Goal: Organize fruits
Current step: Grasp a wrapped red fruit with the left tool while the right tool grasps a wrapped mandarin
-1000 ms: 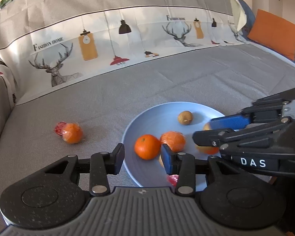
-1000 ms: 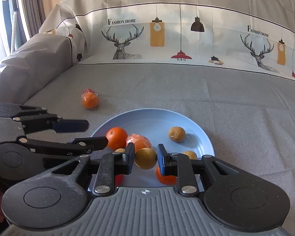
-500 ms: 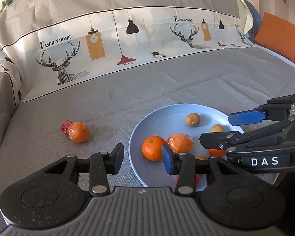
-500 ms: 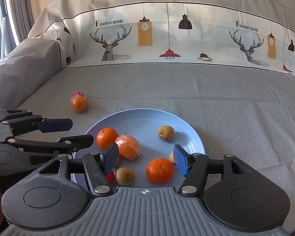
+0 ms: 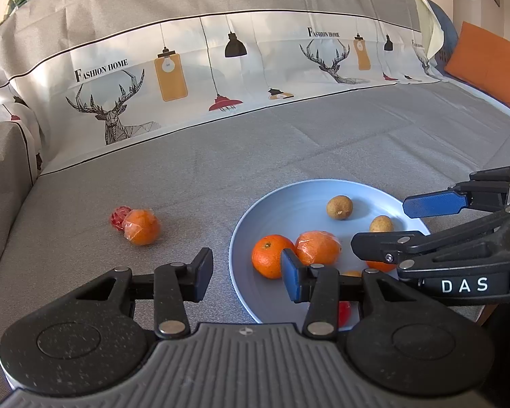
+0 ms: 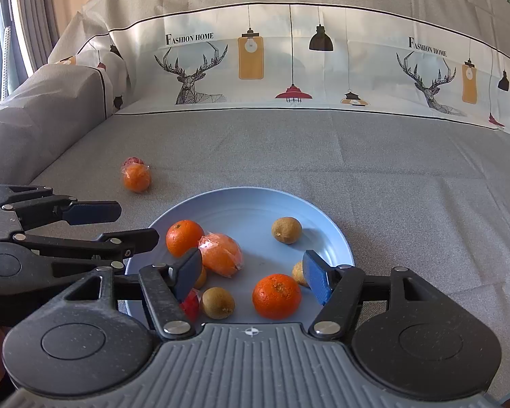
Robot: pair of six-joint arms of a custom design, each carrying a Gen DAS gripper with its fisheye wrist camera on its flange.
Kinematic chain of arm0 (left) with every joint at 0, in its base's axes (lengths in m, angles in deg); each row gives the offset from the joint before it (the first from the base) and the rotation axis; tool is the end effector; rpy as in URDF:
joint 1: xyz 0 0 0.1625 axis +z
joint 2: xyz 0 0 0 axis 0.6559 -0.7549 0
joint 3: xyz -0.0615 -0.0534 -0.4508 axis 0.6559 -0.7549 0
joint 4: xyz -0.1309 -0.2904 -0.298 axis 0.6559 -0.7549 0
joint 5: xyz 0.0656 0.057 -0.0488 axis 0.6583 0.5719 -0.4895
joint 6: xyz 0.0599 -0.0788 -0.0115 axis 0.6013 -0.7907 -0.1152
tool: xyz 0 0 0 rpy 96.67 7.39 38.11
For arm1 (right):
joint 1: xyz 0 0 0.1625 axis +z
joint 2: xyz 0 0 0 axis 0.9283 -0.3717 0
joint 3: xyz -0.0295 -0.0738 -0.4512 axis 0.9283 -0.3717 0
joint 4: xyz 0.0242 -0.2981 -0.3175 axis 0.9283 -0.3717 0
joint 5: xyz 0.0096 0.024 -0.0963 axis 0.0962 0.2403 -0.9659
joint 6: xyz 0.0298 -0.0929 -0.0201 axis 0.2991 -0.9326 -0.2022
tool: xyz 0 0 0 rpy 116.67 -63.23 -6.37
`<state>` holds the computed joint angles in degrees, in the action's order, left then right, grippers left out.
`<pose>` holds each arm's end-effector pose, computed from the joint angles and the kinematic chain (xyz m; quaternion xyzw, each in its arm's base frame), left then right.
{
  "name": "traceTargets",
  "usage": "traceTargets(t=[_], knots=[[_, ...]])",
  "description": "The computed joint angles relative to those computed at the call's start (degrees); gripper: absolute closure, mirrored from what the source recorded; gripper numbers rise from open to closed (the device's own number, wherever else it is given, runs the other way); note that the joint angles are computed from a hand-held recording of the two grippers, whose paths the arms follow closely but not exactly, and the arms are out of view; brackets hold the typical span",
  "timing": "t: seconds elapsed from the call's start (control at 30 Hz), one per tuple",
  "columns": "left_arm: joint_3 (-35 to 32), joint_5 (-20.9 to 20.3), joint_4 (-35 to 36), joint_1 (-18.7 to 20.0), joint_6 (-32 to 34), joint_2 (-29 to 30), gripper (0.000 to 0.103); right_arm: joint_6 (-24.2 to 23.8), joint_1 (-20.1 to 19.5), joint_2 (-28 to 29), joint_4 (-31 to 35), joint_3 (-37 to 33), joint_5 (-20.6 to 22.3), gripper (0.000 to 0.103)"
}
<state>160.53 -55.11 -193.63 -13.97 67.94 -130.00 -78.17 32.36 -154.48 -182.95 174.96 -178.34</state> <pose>-0.3578 -0.4076 0.0607 0.4508 0.8105 -0.2740 0.2546 0.1422 -0.3632 0.2540 0.0862 -0.8411 0.4261 0.3219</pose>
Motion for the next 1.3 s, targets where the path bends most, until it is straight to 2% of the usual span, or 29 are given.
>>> traceTargets(t=[0.43, 0.57, 0.63, 0.67, 0.7, 0.73, 0.8, 0.83, 0.9, 0.97, 1.1, 1.2, 1.3], knots=[[0.05, 0.07, -0.15, -0.11, -0.20, -0.42, 0.055, -0.08, 0.00, 0.26, -0.52, -0.12, -0.12, 0.035], [0.32, -0.08, -1.12, -0.21, 0.10, -0.83, 0.055, -0.50, 0.38, 0.85, -2.88, -0.12, -0.44, 0.035], [0.49, -0.21, -1.91, -0.27, 0.22, -1.09, 0.058, -0.66, 0.50, 0.99, -4.47, -0.05, -0.30, 0.036], [0.61, -0.26, -2.50, -0.31, 0.31, -1.30, 0.063, -0.80, 0.48, 1.01, -5.21, -0.05, -0.18, 0.037], [0.67, -0.32, -3.03, -0.32, 0.37, -1.43, 0.068, -0.92, 0.49, 1.00, -6.05, -0.05, 0.03, 0.040], [0.78, -0.36, -3.56, -0.36, 0.38, -1.63, 0.070, -0.92, 0.52, 0.98, -6.72, -0.08, 0.30, 0.048], [0.98, -0.24, -5.23, -0.42, 0.60, -1.96, 0.081, -0.81, 0.53, 0.81, -7.89, -0.03, 1.23, 0.061], [1.06, -0.16, -6.10, -0.42, 0.64, -2.12, 0.082, -0.87, 0.56, 0.83, -8.66, -0.08, 1.68, 0.067], [0.95, -0.11, -6.64, -0.14, -1.04, -2.90, 0.085, -1.22, 0.86, 1.08, -10.22, -0.27, 2.27, 0.073], [0.27, -1.05, -4.66, 0.93, -5.07, -4.36, 0.085, -1.33, 1.03, 1.10, -10.97, -0.51, 3.12, 0.073], [-4.22, -1.53, 5.40, 4.24, -14.15, -6.57, 0.085, -0.51, 1.66, 1.40, -10.21, -1.53, 4.35, 0.074], [-9.61, 0.84, 9.97, 6.47, -15.35, -5.17, 0.085, -0.37, 2.48, 2.09, -9.29, -2.55, 5.24, 0.074], [-14.88, 2.00, 9.86, 8.68, -13.45, -2.76, 0.085, -0.07, 3.71, 3.05, -7.80, -3.69, 5.56, 0.074]])
